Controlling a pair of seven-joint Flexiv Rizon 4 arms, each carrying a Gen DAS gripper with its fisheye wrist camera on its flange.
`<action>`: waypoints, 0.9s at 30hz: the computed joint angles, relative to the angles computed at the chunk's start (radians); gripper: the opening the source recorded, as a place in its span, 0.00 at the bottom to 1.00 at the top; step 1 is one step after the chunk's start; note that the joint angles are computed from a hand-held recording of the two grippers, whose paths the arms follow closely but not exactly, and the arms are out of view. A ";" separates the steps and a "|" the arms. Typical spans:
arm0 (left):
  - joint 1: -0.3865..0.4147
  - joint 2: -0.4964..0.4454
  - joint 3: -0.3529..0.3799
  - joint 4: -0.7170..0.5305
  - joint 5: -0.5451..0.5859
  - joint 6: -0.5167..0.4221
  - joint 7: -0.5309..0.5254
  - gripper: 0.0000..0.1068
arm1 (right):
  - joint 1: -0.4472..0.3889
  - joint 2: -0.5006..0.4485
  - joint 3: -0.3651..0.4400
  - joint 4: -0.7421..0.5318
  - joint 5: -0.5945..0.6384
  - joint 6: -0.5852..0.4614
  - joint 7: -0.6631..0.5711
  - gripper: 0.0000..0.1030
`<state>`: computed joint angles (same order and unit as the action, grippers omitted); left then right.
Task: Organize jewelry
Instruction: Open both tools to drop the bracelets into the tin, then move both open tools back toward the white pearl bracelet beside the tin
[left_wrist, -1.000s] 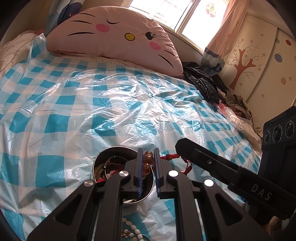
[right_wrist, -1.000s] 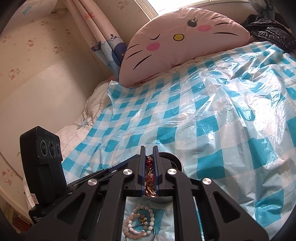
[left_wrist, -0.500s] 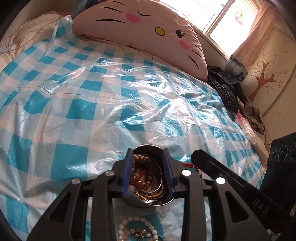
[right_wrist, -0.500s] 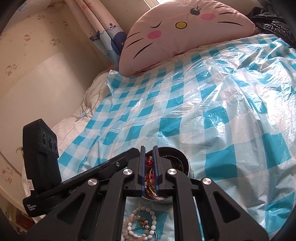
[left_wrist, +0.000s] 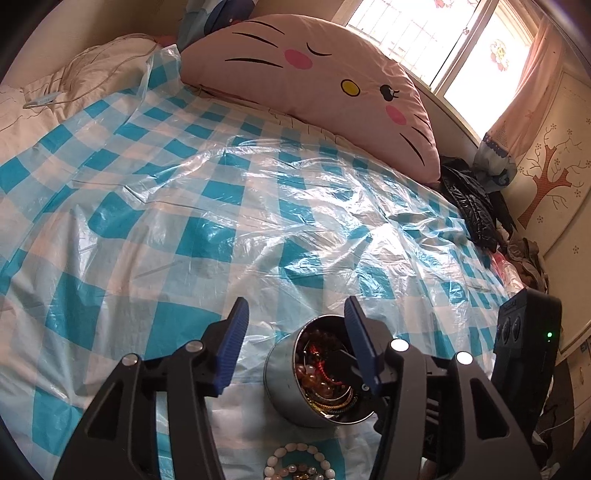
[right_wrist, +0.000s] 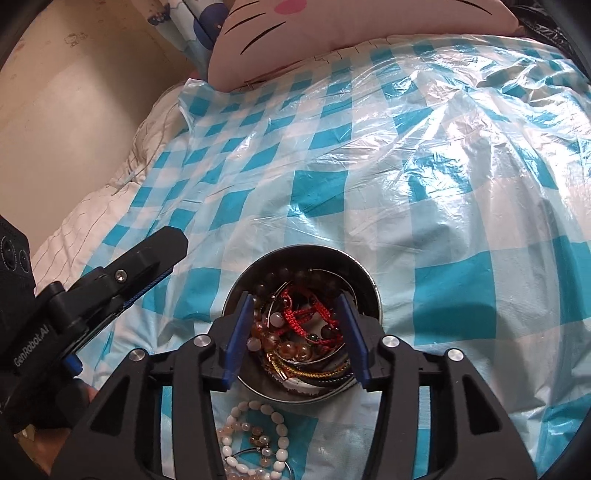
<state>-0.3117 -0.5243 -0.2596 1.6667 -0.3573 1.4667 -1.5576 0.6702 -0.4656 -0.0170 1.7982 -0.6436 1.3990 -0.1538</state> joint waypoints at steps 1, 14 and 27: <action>-0.019 0.001 0.027 -0.006 0.014 -0.006 -0.012 0.51 | 0.011 0.010 -0.012 0.007 -0.015 -0.006 0.005 0.48; -0.183 0.006 0.274 -0.090 0.303 -0.076 -0.178 0.63 | -0.011 0.088 0.040 0.046 -0.184 -0.155 0.080 0.55; -0.179 0.053 0.283 -0.052 0.394 -0.090 -0.248 0.71 | -0.054 0.149 0.137 0.118 -0.169 -0.235 0.110 0.59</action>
<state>-0.4908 -0.4715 0.0233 1.6143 0.0369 1.3769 -1.8053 0.6161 -0.3163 0.1200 1.9163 -0.8125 1.1637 -0.0439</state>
